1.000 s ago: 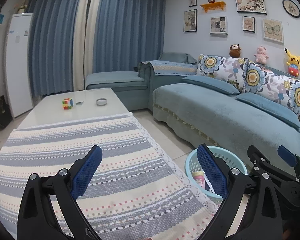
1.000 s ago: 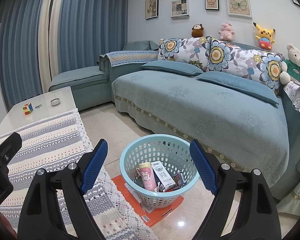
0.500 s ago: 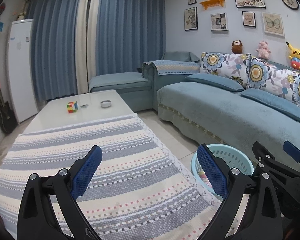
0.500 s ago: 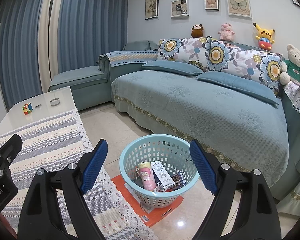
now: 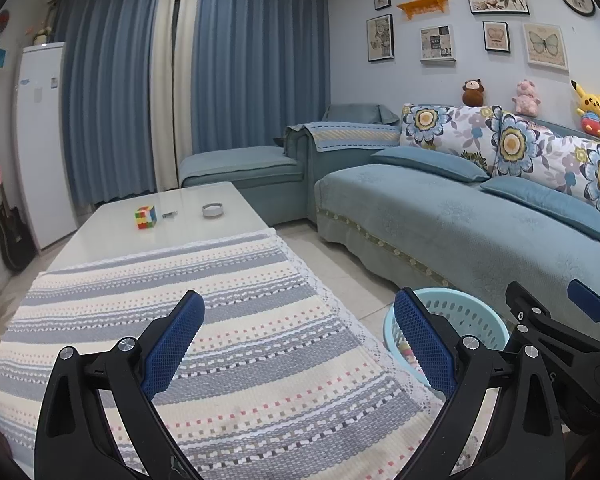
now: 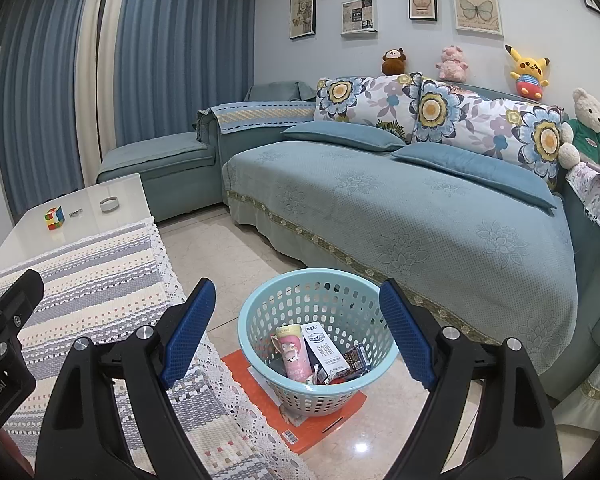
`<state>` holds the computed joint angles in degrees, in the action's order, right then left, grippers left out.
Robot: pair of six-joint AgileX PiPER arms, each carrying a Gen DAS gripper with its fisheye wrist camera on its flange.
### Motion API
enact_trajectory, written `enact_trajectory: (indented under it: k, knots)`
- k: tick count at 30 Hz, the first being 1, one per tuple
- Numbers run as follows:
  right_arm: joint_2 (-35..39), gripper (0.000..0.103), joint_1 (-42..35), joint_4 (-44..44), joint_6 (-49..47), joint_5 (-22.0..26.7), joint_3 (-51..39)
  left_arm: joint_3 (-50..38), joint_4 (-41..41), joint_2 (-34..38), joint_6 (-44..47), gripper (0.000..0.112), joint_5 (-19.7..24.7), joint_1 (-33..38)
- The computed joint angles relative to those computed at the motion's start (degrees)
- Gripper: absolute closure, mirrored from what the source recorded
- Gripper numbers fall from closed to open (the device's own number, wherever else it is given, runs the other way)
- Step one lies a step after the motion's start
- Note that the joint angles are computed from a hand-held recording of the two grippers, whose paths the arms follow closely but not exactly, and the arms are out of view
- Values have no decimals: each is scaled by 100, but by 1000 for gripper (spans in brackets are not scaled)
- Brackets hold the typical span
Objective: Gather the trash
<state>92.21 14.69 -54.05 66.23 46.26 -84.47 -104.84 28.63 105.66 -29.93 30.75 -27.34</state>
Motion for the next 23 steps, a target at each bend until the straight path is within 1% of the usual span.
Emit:
enact_trajectory:
  k: [4,13,16,19,23]
  knots:
    - [9,23,15,-16,12,19,-10,-16,-33,6,52,19,7,21]
    - [9,23,20,-19,7,26,-12,114,295,-59,-125,19,-96,-33]
    - [-16,23,18,-28,15,25,17,67,109,-51,8,19,-62,6]
    - [-10,23,18,-19,4,31,7,-89,-413,13,407,18,8,113]
    - [6,23,29,-29,12,38,-12,-82,-438,17,402,18,-12,150]
